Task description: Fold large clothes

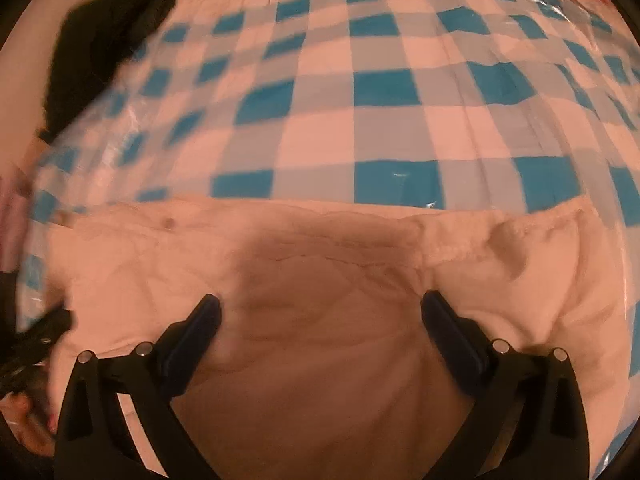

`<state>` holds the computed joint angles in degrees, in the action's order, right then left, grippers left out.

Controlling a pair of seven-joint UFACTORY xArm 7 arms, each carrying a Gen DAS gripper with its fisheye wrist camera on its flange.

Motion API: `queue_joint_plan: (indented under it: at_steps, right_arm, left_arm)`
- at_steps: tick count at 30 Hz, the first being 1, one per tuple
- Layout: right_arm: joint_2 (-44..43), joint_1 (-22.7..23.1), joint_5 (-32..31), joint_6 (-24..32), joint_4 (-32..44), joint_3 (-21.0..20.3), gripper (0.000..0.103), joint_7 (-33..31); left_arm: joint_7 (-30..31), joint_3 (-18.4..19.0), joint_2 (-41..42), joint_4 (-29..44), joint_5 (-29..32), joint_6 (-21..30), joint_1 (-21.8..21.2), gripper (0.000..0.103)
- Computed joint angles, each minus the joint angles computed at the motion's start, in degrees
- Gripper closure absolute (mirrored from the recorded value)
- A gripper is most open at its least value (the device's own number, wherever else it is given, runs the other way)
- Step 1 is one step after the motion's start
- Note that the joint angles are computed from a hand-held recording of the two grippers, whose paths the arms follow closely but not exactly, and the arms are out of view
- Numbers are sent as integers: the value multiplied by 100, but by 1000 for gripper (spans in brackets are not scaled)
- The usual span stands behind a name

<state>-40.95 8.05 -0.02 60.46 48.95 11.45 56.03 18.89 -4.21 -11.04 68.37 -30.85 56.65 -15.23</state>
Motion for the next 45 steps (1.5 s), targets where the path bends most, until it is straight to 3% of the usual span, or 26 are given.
queue_joint_plan:
  at_steps: [3,6,9,13,17,20,24,28,32,35,37,45]
  right_arm:
    - [-768,-115,-284,233,-36,238,7,235]
    - [-1325,-211,-461,716,-195,406,7,348]
    - [-1784,-51,-164,265,-1180,213,7,403]
    - [-1615,-173,-368,298,-1127,421,7,416]
    - [-2127,-7,-51,419,-1089,150,7,407]
    - [-2925,-19,96,403,-951,479,7,791]
    - [-3444,271,463,968,-544,1127,7,1056]
    - [-4503,509,1246,1077,-732,1768,7,2124]
    - [-5716,631,1928,968,-1180,2193,7,3314]
    - [-6708,599,2307,875,-1609,2348,7,4184]
    - [-7018,557,2382,727,-1809,2334,7,4298]
    - [-6702,275,2447,1224,-1820,2050,7,4408]
  left_arm:
    - [-8,271,-326,-6,-492,190,120,15]
    - [124,329,-494,-219,-375,-85,243,15]
    - [596,451,-349,-571,-830,-220,197,15]
    - [577,153,-522,-880,-321,-855,149,12]
    - [479,554,-609,-655,-735,-181,195,12]
    - [493,945,-1111,-803,-1211,372,370,12]
    - [847,1455,-2301,-1484,-1237,1110,629,12]
    - [749,2135,-3253,-2088,-1069,2189,985,12]
    - [565,2508,-3829,-2520,-1003,2869,1329,12]
    - [315,2600,-3956,-2753,-1138,3175,1493,12]
    - [155,2571,-3986,-2873,-1284,3239,1577,12]
    - [-352,2386,-3976,-3187,-1752,3142,1669,12]
